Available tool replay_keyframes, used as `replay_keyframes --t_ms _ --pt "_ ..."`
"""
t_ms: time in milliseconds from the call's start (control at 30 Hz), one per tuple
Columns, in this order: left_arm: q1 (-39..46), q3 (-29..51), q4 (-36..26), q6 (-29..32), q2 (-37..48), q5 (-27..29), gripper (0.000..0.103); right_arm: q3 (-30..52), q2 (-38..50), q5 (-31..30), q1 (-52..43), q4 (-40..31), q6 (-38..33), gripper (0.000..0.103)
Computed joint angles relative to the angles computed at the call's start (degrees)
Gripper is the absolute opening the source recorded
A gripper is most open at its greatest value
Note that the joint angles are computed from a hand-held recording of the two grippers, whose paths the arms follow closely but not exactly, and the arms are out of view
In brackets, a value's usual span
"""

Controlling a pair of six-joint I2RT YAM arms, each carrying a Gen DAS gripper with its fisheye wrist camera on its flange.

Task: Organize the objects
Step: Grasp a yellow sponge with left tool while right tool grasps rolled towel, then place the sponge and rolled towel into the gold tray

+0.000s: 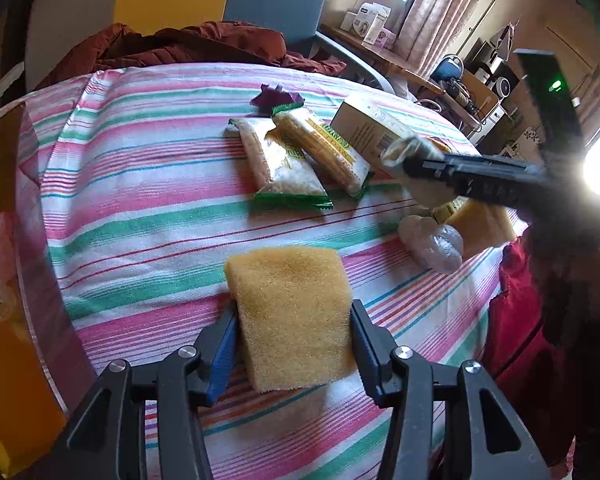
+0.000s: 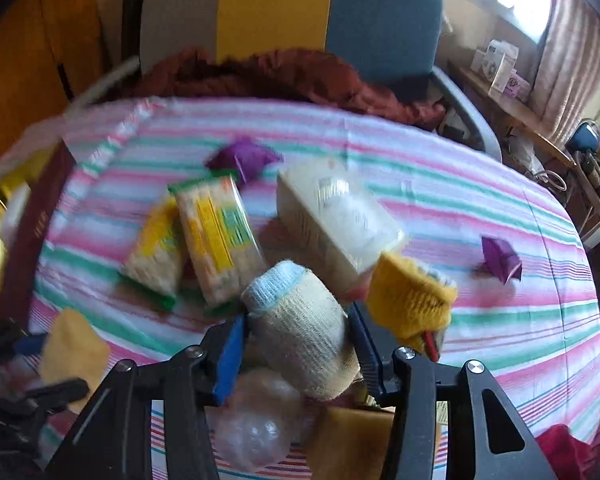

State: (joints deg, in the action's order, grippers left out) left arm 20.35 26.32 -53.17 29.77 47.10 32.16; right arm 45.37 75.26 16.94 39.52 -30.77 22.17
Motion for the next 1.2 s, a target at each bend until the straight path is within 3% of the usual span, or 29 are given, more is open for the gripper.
replay_keyframes --t_ms 167,300,500,633,800,933,1100,1200 --pt "6.9 3.5 -7.2 6.6 -3.1 3.0 0.052 1.9 -4.1 1.6 2.6 -0.6 2.5 0.050" --pt "19.0 8.7 -16.7 18.4 -2.2 7.3 0.052 6.2 -3.0 3.0 7.6 -0.9 5.2 0.050" --pt "45.2 18.5 -31.3 44.9 10.4 11.5 0.052 13.0 1.8 2.3 16.0 0.0 7.0 0.050" --pt "57.9 25.5 -33.4 52.8 21.1 11.8 0.052 19.2 8.5 2.0 21.3 1.2 7.9 0.050" --pt "65.9 32.7 -28.8 52.2 31.6 12.0 0.052 30.3 19.4 -0.6 25.6 2.1 6.8 0.050" --pt "66.7 36.7 -18.9 43.3 37.3 12.2 0.053 42.3 29.5 -3.3 26.7 0.3 4.9 0.050" --pt "63.5 39.1 -5.2 30.7 42.7 10.0 0.056 64.6 46.3 -7.0 25.4 -7.1 4.2 0.050" --pt "61.7 40.2 0.1 27.1 46.1 6.9 0.059 80.5 56.9 -8.3 23.8 -12.8 4.7 0.053"
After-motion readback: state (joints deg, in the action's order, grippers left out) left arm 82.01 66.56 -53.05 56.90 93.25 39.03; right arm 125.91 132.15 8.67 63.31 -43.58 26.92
